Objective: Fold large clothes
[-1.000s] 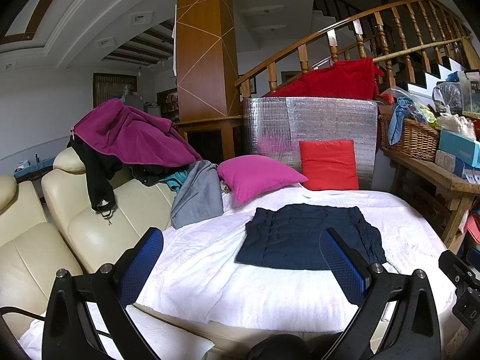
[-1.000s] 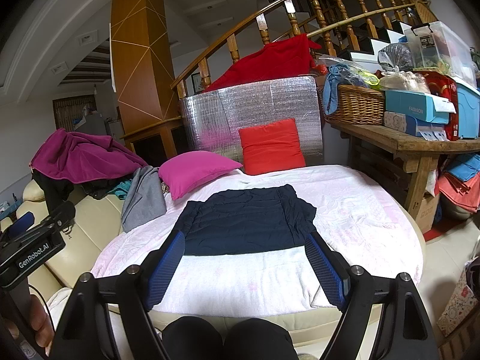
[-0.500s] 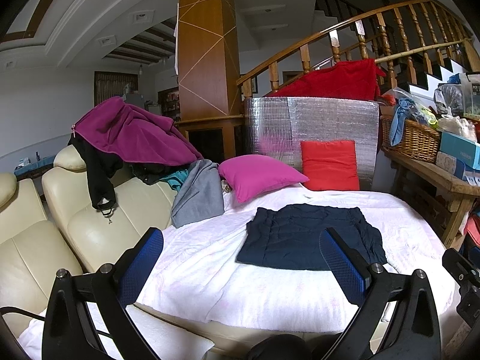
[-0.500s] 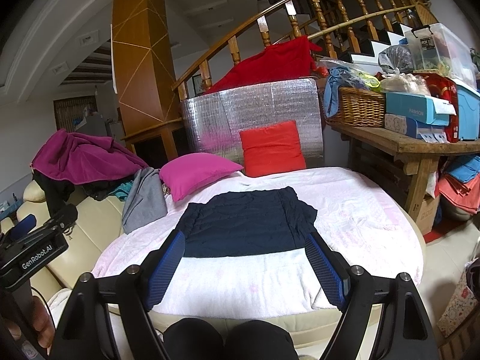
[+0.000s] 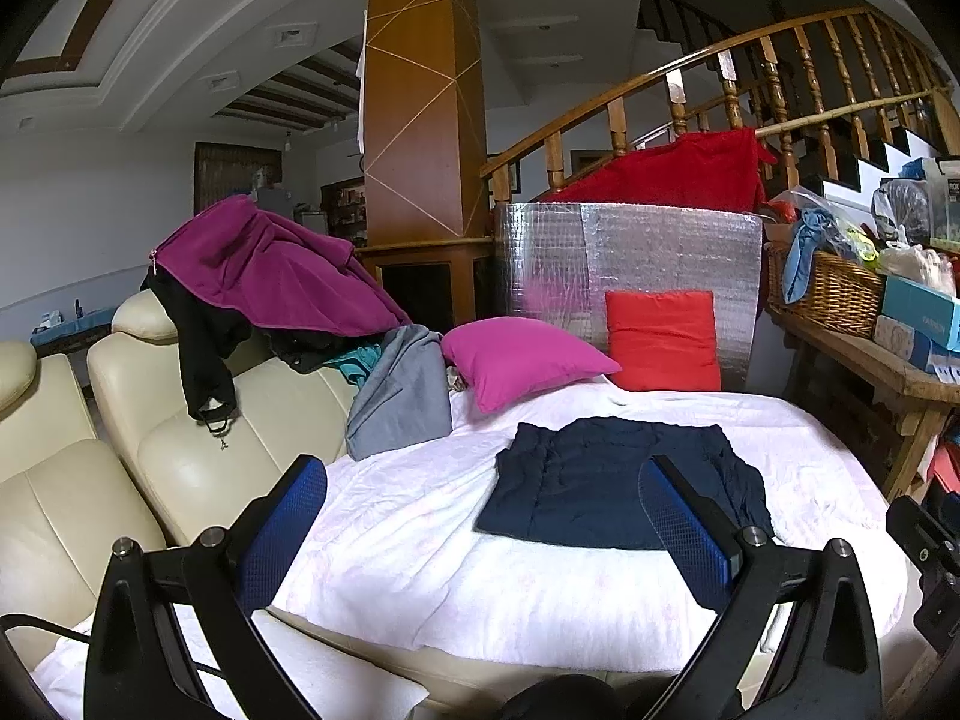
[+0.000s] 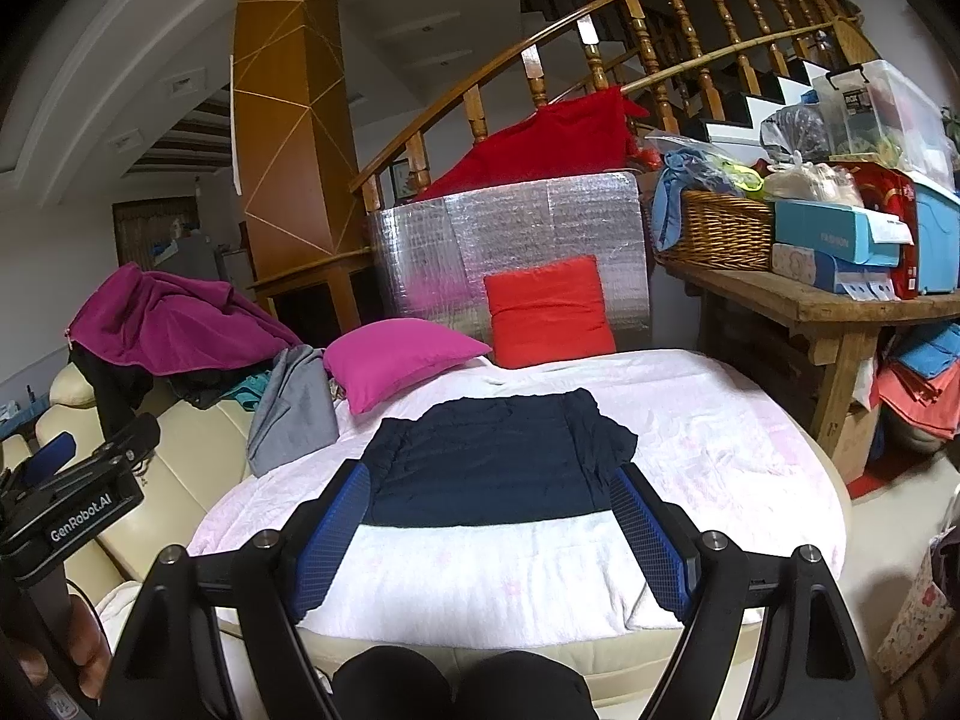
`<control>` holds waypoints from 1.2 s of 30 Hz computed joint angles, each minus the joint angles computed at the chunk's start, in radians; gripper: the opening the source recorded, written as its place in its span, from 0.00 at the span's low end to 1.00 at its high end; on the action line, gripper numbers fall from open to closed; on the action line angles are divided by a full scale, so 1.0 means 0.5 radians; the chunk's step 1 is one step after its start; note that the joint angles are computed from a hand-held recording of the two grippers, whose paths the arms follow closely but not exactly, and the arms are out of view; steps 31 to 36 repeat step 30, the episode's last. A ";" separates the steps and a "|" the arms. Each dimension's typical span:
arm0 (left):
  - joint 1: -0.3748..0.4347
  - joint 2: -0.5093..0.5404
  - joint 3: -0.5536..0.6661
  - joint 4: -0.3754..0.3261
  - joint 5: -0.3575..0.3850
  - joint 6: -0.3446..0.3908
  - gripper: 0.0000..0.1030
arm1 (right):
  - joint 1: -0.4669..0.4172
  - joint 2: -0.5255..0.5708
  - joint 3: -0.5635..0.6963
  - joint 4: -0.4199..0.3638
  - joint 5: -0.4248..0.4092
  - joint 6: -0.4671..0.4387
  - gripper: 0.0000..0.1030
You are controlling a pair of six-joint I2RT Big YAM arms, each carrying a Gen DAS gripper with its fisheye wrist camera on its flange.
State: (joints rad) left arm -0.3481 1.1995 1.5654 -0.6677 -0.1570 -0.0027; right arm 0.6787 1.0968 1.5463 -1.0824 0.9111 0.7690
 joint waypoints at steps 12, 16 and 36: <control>-0.002 0.107 0.097 -0.031 -0.031 0.006 1.00 | -0.121 0.045 0.045 0.105 -0.111 -0.138 0.82; -0.002 0.191 0.173 -0.073 -0.028 0.005 1.00 | -0.198 0.086 0.076 0.132 -0.188 -0.176 0.82; 0.011 0.828 0.771 -0.244 0.134 0.013 1.00 | -0.757 0.309 0.142 0.189 -0.598 -0.288 0.82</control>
